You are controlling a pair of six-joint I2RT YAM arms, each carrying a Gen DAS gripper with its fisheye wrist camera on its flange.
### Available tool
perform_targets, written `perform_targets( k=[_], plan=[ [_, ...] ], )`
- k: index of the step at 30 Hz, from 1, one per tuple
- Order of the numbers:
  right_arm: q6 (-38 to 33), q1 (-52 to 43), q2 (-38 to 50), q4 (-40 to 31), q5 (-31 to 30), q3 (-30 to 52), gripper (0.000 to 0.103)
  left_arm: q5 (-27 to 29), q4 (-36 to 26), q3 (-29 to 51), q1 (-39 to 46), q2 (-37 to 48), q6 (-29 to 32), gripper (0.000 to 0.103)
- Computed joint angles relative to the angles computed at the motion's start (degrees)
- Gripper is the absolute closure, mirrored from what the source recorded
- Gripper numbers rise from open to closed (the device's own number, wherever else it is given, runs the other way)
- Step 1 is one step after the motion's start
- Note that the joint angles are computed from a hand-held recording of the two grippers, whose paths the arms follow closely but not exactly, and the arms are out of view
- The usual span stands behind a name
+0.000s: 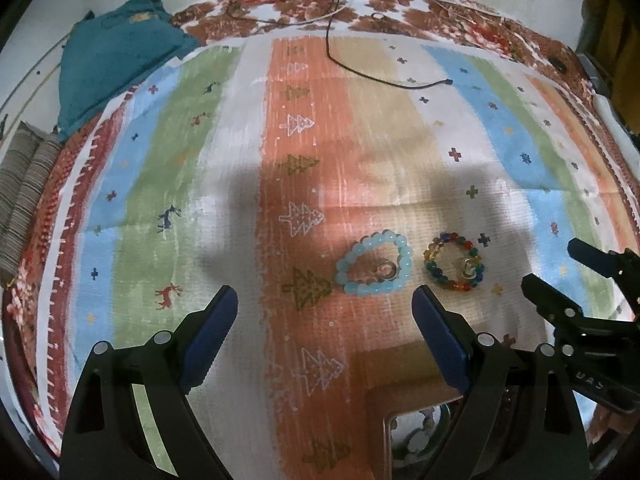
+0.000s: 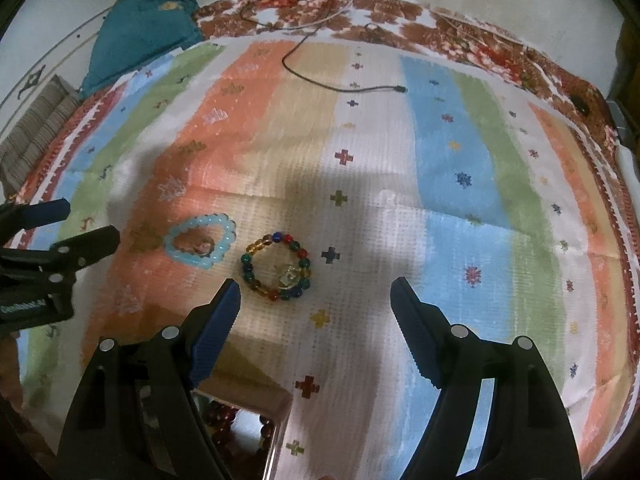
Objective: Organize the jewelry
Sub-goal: 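Move both open tools to the light-blue and multicolour bead bracelets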
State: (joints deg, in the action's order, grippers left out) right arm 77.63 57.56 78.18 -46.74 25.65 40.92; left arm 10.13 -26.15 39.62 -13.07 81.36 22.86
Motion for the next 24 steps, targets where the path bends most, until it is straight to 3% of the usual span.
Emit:
perform_targets(
  k=[18, 24],
  plan=[
    [-7.5, -8.0, 4.4, 10.1, -3.7, -3.4, 0.026, -2.9, 4.8, 1.2, -3.6, 7.9, 0.1, 0.02],
    [-9.5, -10.3, 6.5, 12.5, -5.2, -3.6, 0.026, -3.6, 5.6, 2.7, -3.4, 11.9, -0.1, 0.028]
  ],
)
